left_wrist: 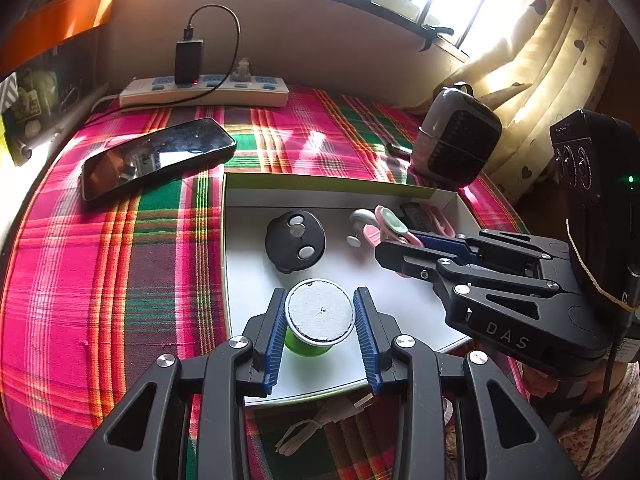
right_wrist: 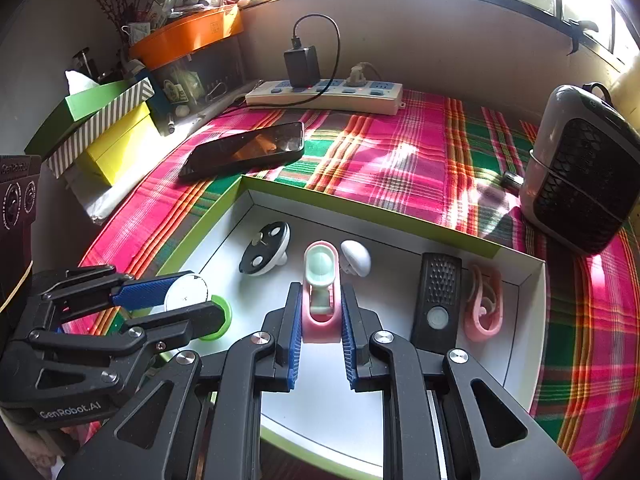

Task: Organize objects
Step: 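Lower the pink holder into the box and open the right tool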

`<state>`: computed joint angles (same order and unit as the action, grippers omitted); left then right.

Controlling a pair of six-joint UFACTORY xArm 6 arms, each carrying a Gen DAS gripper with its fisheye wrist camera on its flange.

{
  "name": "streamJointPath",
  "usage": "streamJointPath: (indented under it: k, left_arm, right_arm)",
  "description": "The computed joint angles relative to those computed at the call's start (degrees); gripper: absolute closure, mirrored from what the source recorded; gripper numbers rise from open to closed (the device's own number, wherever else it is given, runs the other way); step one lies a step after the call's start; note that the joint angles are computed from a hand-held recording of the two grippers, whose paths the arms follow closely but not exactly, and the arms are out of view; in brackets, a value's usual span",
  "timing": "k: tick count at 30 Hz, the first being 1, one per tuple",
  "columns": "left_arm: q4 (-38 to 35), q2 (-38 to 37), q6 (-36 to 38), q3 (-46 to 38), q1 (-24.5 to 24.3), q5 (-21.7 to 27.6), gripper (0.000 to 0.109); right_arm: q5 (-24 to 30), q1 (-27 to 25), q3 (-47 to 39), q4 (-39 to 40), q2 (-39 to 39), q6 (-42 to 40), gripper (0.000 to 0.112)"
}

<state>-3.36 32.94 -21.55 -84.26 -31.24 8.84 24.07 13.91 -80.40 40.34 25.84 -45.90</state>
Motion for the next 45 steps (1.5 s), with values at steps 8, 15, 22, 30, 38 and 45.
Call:
streamJointPath:
  k: [8,15,22,30,38,45]
  left_arm:
    - [2.16,1.92,-0.52,-2.67,0.36,1.61,0.077]
    - [0.36,2.58,1.94,-3.71,0.38,2.32,0.077]
    - [2.51,3.11,0.93,-4.40,0.40,3.10,0.077]
    - [3.33,3.15,0.30,-4.46,0.41,3.17,0.077]
    - [3.03,3.17,0.54,-4.51,0.44,3.20,0.077]
    - [3.43,3.30,0.15,-4.72,0.39,3.31,0.077]
  right_arm:
    - [2.48,0.19,-5.12,-3.87,3.94,3.14,0.094]
    - [3.73,0.40,-8.64,-6.07,6.48,4.82,0.094]
    - [4.25,0.67,-10.32,-7.44,7.53,5.68,0.094]
    - [4.84,1.00,-11.47,-9.19,8.21,6.81,0.094]
    - [4.86,1.25,-11.73,-10.38,8.44,7.77,0.094]
    - [4.53,1.39,-11.42,-10.79,8.27,8.36,0.093]
